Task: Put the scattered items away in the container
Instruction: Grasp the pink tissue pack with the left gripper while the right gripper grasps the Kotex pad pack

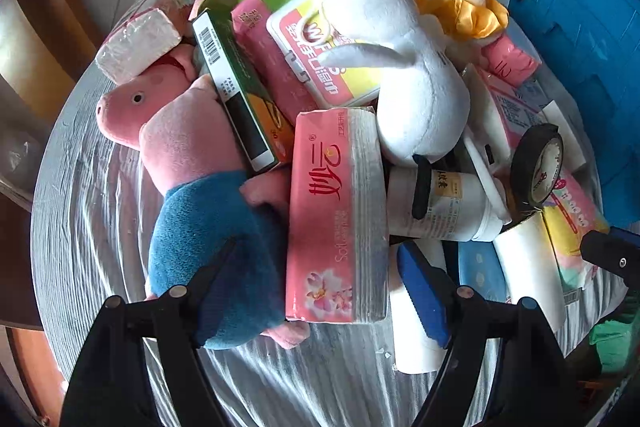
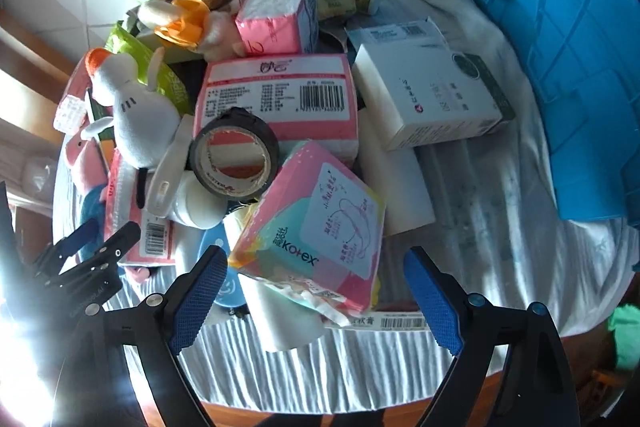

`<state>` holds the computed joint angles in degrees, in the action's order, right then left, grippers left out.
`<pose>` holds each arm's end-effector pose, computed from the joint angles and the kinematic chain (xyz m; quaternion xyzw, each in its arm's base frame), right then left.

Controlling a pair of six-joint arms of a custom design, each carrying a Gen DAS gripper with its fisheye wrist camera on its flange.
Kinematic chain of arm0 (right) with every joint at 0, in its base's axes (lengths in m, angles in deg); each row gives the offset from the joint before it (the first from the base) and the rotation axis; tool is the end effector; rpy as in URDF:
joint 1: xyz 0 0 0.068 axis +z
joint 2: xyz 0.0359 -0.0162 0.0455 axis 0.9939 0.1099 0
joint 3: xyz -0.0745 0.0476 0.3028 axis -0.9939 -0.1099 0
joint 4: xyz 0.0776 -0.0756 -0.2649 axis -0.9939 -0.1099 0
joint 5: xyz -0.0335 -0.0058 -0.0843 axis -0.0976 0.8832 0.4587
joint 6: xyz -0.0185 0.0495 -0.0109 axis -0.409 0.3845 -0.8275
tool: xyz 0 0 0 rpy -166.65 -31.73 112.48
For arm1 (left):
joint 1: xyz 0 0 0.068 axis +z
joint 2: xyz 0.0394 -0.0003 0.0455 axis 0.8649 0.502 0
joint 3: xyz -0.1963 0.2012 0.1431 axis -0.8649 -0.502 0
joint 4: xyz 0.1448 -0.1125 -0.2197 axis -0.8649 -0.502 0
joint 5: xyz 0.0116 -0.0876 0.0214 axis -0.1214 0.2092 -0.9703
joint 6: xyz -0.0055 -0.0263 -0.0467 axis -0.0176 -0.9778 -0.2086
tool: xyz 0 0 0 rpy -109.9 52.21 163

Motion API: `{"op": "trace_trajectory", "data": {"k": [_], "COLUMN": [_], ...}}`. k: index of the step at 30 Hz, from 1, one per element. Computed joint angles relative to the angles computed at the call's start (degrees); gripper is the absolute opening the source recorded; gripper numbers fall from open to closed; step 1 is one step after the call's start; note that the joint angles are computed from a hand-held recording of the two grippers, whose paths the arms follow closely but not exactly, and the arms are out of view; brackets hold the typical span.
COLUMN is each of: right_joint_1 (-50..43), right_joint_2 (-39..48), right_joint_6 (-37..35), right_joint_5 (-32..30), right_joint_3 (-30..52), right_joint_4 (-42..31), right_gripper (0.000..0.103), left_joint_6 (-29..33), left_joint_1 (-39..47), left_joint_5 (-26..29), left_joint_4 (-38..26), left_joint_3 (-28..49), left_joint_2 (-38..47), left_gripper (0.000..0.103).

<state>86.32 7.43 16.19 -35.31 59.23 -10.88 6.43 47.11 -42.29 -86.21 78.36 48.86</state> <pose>0.2889 0.0219 0.2174 -0.0245 0.9854 0.1247 0.1133 0.2363 -0.0460 0.2027 -0.1003 0.9756 0.0468 0.1897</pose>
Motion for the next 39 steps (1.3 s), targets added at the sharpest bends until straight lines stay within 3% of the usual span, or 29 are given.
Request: {"op": "trace_trajectory", "data": {"k": [5,7,9,12,13,17,26,30,39], "right_joint_1": [0.29,0.55,0.83,1.63,1.50,1.28,2.29,4.83,12.00], "right_joint_2": [1.17,1.18,1.19,0.92,1.06,2.79,5.10,3.19,-4.84], "right_joint_6": [0.97,0.88,0.38,0.44,0.78,1.57,3.54,3.13,2.59], "right_joint_5": [-1.15,-1.04,-1.26,0.29,-0.02,-0.45,-0.72,2.33,11.70], "right_joint_3": [-0.07,0.06,0.30,0.22,0.17,0.21,-0.36,-0.97,0.94], "right_joint_4": [0.93,0.88,0.49,0.53,0.66,1.45,5.23,5.63,3.41], "right_gripper": [0.091,0.087,0.075,0.074,0.074,0.081,0.084,0.073,0.071], "left_joint_6": [-1.42,-1.84,-0.90,0.11,0.18,-0.33,-1.27,-2.40,-2.28], "left_joint_1": [-1.70,-1.92,0.85,1.77,1.31,0.68,-0.50,-0.89,-1.25], "left_joint_5": [2.90,1.61,4.66,4.90,4.84,4.48,2.57,2.44,-2.69], "left_joint_4": [-0.55,-0.09,1.64,2.75,2.77,4.93,8.41,6.88,-3.12], "left_joint_3": [1.35,1.66,0.78,-0.68,-0.96,-2.39,-5.41,-6.56,-3.80], "left_joint_2": [0.89,2.52,4.00,3.96,3.68,4.64,3.40,0.21,-14.55], "left_gripper": [0.078,0.078,0.076,0.054,0.052,0.052,0.048,0.047,0.047]}}
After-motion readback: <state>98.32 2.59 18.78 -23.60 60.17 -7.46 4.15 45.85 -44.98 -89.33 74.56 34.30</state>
